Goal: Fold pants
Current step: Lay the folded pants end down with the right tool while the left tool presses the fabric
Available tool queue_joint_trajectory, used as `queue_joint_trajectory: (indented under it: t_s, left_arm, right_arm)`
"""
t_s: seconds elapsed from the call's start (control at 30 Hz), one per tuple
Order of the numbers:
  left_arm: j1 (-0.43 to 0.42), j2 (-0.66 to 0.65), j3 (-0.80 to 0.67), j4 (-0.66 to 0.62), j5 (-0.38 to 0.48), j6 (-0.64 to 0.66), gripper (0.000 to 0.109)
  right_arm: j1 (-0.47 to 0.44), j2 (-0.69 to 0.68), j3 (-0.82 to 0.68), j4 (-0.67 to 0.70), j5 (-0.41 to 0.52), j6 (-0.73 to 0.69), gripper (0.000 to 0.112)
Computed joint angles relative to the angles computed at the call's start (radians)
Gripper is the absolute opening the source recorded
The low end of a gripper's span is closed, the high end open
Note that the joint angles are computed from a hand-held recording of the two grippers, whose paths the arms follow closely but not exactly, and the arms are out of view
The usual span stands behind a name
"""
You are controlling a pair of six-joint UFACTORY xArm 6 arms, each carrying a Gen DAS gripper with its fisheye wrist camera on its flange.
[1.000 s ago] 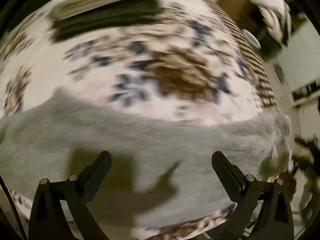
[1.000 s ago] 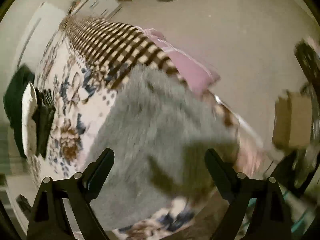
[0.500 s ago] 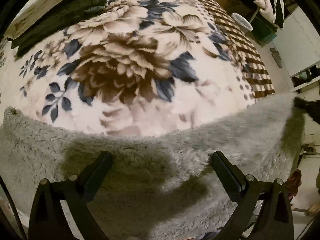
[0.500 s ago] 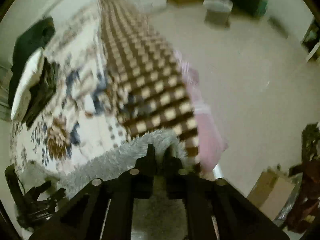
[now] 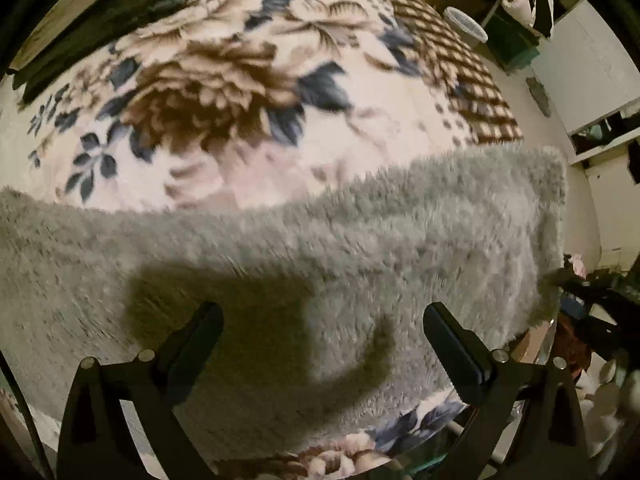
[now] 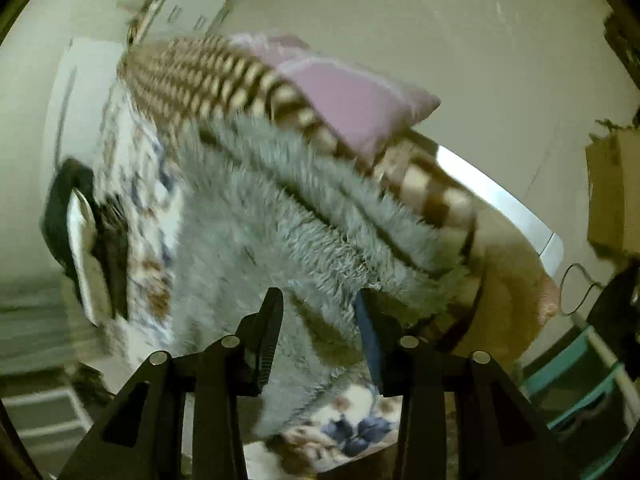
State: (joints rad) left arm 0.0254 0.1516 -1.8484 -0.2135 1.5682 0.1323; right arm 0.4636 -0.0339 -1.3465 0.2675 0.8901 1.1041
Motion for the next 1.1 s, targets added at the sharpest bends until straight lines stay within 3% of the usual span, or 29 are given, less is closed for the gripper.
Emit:
queue_joint_trajectory:
  t_s: [0.03, 0.17, 0.27, 0.3, 0.37, 0.4, 0.43, 0.47, 0.57, 0.7, 0.8, 0.9, 1.03, 1.1]
  left_arm:
    - [-0.007, -0.01, 0.015, 0.009, -0.003, -0.001, 0.102]
    - [-0.019, -0.019, 0.028, 0.012, 0.0, -0.014, 0.102]
    - [-0.032, -0.003, 0.009, -0.008, 0.016, -0.034, 0.102]
    - [-0.04, 0.004, 0.0, -0.011, 0.018, -0.034, 0.102]
    - [-0.053, 0.012, -0.008, -0.012, 0.008, -0.03, 0.102]
    - [-0.062, 0.018, -0.013, -0.008, 0.004, -0.026, 0.102]
    - [-0.071, 0.021, -0.014, -0.006, -0.002, -0.018, 0.102]
    - [-0.08, 0.022, -0.008, -0.001, -0.012, -0.011, 0.102]
    - [-0.102, 0.031, 0.011, 0.025, -0.033, 0.008, 0.102]
    - [-0.114, 0.033, 0.051, 0.054, -0.061, 0.02, 0.102]
    - [-0.116, 0.034, 0.063, 0.061, -0.072, 0.028, 0.102]
    - [-0.122, 0.035, 0.065, 0.062, -0.078, 0.026, 0.102]
    - [-0.122, 0.047, 0.059, 0.054, -0.077, 0.005, 0.102]
    - [-0.118, 0.067, 0.043, 0.044, -0.071, -0.013, 0.102]
  right_arm:
    - [0.014, 0.032, -0.046, -0.052, 0.037, 0.017, 0.005]
    - [0.039, 0.016, -0.119, -0.289, 0.158, 0.18, 0.005]
    - [0.019, -0.009, -0.119, -0.265, 0.212, 0.172, 0.005]
    - [0.012, -0.012, -0.105, -0.223, 0.208, 0.142, 0.007]
    - [0.004, -0.021, -0.083, -0.168, 0.207, 0.1, 0.032]
    - [0.01, -0.042, -0.047, -0.159, 0.179, 0.104, 0.055]
    - [0.021, -0.083, 0.011, -0.16, 0.108, 0.125, 0.069]
    - [0.031, -0.126, 0.063, -0.165, 0.053, 0.14, 0.071]
    - [0.056, -0.159, 0.18, -0.1, -0.09, 0.119, 0.071]
    - [0.076, -0.108, 0.251, -0.009, -0.202, 0.059, 0.071]
    - [0.072, -0.079, 0.275, -0.049, -0.258, 0.081, 0.071]
    - [0.06, -0.102, 0.353, -0.152, -0.441, 0.187, 0.071]
    - [0.039, -0.12, 0.409, -0.269, -0.608, 0.304, 0.07]
    - [0.042, -0.099, 0.381, -0.206, -0.582, 0.2, 0.071]
